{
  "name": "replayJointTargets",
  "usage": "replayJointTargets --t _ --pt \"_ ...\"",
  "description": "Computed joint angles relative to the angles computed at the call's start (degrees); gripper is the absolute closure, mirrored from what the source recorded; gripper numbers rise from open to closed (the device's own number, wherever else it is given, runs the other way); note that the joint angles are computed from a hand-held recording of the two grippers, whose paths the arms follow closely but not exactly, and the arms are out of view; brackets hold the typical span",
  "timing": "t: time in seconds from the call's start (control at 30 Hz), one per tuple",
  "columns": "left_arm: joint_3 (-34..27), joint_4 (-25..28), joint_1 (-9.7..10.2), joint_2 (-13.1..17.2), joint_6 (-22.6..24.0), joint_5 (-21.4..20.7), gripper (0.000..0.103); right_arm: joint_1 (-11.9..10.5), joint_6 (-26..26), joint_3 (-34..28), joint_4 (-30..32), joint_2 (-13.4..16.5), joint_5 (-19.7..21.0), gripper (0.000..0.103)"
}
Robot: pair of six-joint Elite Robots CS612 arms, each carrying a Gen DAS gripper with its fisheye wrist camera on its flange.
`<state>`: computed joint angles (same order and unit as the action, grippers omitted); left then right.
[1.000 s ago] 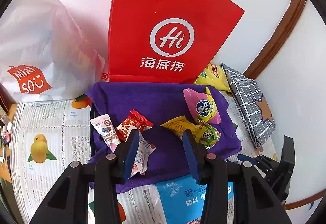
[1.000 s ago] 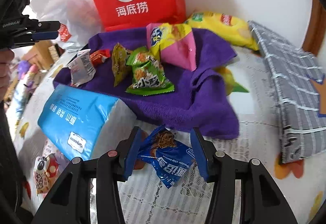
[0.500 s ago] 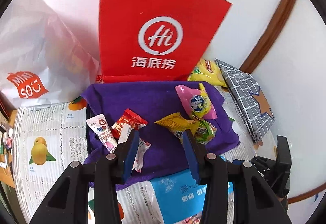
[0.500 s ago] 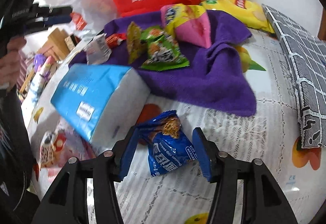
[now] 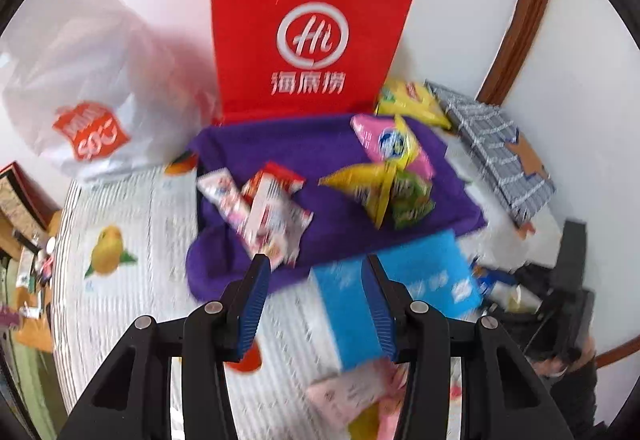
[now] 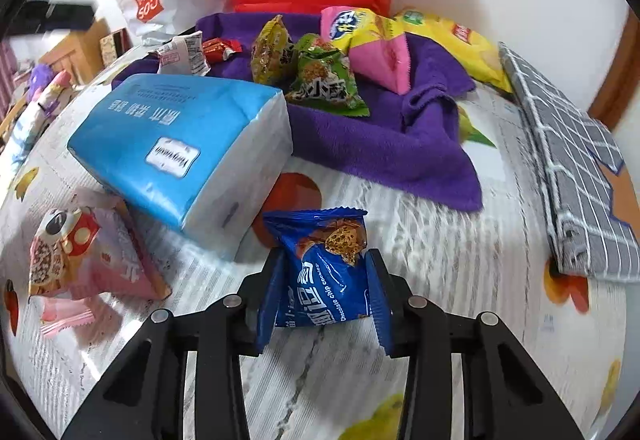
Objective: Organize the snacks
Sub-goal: 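Grasp the blue biscuit packet with the right tool while the left tool returns to the pile, then grasp the pink triangular packet with the left tool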
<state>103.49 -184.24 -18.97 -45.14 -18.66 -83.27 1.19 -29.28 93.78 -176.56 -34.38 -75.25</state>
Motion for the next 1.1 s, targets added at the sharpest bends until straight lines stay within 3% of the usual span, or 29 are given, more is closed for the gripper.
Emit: replayJointTargets --t 0.23,0.43,0.53,0.73,0.87,1.0,1.1 --pt "4.58 -1.73 -0.84 0.89 0.08 -1.95 0.058 -1.14 5.48 5.01 -5.85 -1.43 -0.85 0.063" --pt "3.97 0.06 -0.88 3.18 -3.02 -7.10 0.058 -2.05 10.65 7.88 -10.87 -1.55 -0.08 0.063" --pt "3.32 0.66 -1.23 4.26 -3.98 -7.32 0.056 -2.32 11.80 8.39 -12.29 -1.41 0.42 0.063" --pt "3.79 -4.46 -2.30 5.71 -3.23 -5.89 0.037 -1.69 11.24 8.89 -14.89 -1.03 -1.89 0.061" --pt "4.21 -6.19 -4.13 6.29 1.45 -0.83 0.027 -2.00 11.47 8.85 -14.63 -1.01 -0.92 0.060" --pt "4.12 -6.63 -5.24 6.69 2.40 3.02 0.026 -1.88 11.31 8.92 -14.74 -1.01 -1.10 0.059" --pt "4.13 -7.25 -5.57 6.93 2.76 5.11 0.032 -1.91 11.44 8.92 -14.74 -0.99 -0.91 0.059"
